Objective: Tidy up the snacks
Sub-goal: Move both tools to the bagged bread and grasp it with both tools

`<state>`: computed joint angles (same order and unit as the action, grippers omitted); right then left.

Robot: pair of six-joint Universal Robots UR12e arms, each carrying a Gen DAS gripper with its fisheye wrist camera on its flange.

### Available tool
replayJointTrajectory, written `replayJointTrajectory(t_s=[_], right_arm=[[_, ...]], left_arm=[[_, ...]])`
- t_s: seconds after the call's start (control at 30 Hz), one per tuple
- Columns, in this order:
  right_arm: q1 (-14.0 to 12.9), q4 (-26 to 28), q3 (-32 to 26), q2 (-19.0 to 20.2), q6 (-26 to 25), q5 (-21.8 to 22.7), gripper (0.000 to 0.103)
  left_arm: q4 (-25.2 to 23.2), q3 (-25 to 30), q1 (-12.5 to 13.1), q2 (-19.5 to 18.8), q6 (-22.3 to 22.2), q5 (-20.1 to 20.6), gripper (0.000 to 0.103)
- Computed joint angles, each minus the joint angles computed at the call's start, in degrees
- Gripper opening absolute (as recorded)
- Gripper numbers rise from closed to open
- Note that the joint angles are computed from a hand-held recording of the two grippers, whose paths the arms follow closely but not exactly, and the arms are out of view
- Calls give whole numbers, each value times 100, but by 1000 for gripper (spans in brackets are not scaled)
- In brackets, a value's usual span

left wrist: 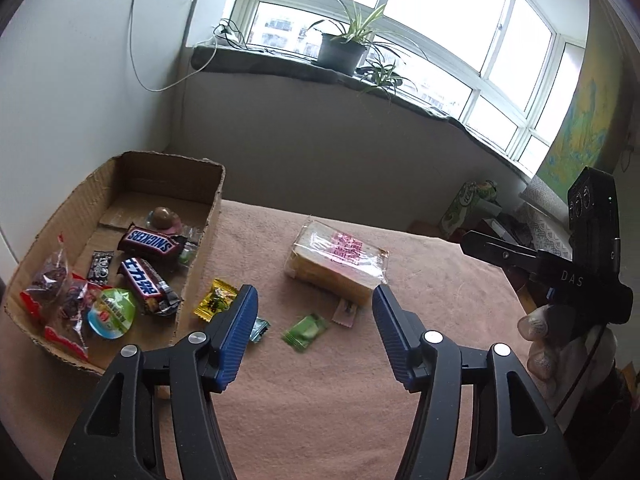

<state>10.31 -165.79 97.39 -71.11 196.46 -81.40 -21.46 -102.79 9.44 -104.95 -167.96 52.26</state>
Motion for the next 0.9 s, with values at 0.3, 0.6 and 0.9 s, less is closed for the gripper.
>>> replayJointTrajectory(t_s=[0.3, 0.6, 0.9], right_arm=[[-203, 509, -565, 523, -278, 840, 87], [-313, 1040, -1024, 959, -522, 1312, 87], [-375, 1425, -1299, 1232, -719, 1703, 87]], left_arm=[[-471, 283, -299, -239, -49, 116, 60], [-888, 601, -467, -520, -201, 270, 60], [-1306, 874, -541, -763, -369, 279, 60]])
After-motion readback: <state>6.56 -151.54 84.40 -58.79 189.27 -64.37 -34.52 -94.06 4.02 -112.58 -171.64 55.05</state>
